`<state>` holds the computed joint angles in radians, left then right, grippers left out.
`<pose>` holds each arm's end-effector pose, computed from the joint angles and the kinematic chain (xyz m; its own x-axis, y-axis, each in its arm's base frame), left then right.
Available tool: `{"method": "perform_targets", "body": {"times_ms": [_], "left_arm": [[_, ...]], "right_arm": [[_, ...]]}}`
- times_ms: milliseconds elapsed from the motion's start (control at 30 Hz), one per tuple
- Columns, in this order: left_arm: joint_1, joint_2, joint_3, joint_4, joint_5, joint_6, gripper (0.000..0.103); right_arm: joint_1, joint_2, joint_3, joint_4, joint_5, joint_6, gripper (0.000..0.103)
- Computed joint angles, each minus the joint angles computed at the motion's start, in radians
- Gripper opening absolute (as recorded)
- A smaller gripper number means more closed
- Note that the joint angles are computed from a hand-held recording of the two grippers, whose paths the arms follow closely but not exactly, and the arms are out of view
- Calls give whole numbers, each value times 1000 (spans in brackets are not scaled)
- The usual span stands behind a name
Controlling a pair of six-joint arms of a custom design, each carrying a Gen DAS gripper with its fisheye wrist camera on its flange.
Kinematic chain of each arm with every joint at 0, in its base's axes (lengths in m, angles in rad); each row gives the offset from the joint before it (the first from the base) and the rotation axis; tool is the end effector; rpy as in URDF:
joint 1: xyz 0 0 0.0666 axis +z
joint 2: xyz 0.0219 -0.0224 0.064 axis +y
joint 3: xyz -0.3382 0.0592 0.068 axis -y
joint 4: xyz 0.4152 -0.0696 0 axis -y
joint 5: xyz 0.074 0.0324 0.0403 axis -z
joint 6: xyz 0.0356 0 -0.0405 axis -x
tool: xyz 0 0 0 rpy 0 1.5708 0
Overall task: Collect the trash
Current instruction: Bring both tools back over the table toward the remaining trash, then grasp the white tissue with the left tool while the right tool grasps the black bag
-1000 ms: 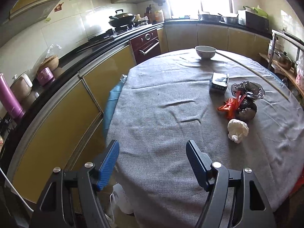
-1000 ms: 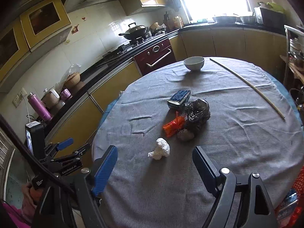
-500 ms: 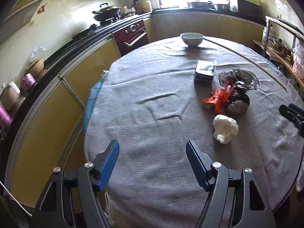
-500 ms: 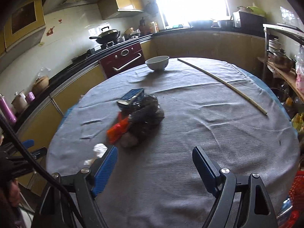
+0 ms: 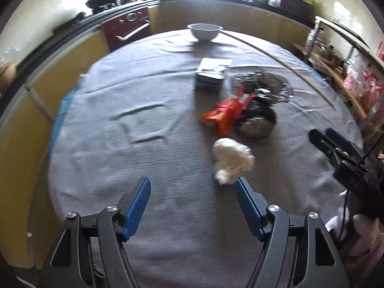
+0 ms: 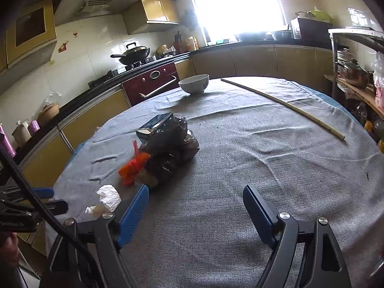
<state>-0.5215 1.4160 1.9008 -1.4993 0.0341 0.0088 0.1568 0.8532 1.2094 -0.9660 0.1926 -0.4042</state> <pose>0.3998 -0.2316 0.5756 -0.7408 0.4155 -0.5278 0.5070 0.8613 -0.0336 0.3262 0.0443 0.5123 -0.5194 0.3087 -0.7968 0.2240 0.9490 0.2216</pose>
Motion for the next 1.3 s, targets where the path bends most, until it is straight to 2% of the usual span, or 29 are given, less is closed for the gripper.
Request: {"method": "perform_targets", "body": {"times_ms": [100,167,267,333,400,467,567,700,800,900,967,1000,1067,1100,1233,1300], "left_arm": [[-17,43,38,-12,36,-2,73],[-25,72,63,-18,46,4,73],[-31,111,87,-26,81,29,73],[-36,120,83,-17,86,39,73],[-39,120,74,-4,82,41,73],[-36,115,59,11,91,45,73],[-24,114,48,16,113,46,73],[-6,115,43,19,151,46,73],[3,111,31,30,171,36,73],[15,101,12,29,196,24,64],[22,102,6,26,218,13,58],[25,102,3,24,229,10,54],[30,101,0,22,248,5,46],[29,99,-3,24,250,3,40],[28,75,-35,43,248,5,38],[35,61,-49,44,247,11,38]], "right_arm": [[-8,1,6,-13,-19,2,83],[-27,9,20,-25,-62,2,83],[-78,51,79,-55,-174,8,84],[-123,105,141,-81,-285,4,84],[-159,165,202,-105,-380,-24,84],[-185,219,247,-96,-458,-57,84],[-197,290,293,-76,-514,-117,84],[-212,371,341,-46,-538,-216,83],[-223,446,399,-89,-529,-248,83],[-226,506,433,-130,-547,-246,82],[-217,532,446,-157,-558,-226,70],[-214,534,439,-154,-564,-228,63],[-209,526,425,-144,-554,-234,55],[-209,526,423,-149,-578,-235,47],[-201,477,375,-132,-582,-228,45],[-207,429,328,-103,-588,-258,45]]}}
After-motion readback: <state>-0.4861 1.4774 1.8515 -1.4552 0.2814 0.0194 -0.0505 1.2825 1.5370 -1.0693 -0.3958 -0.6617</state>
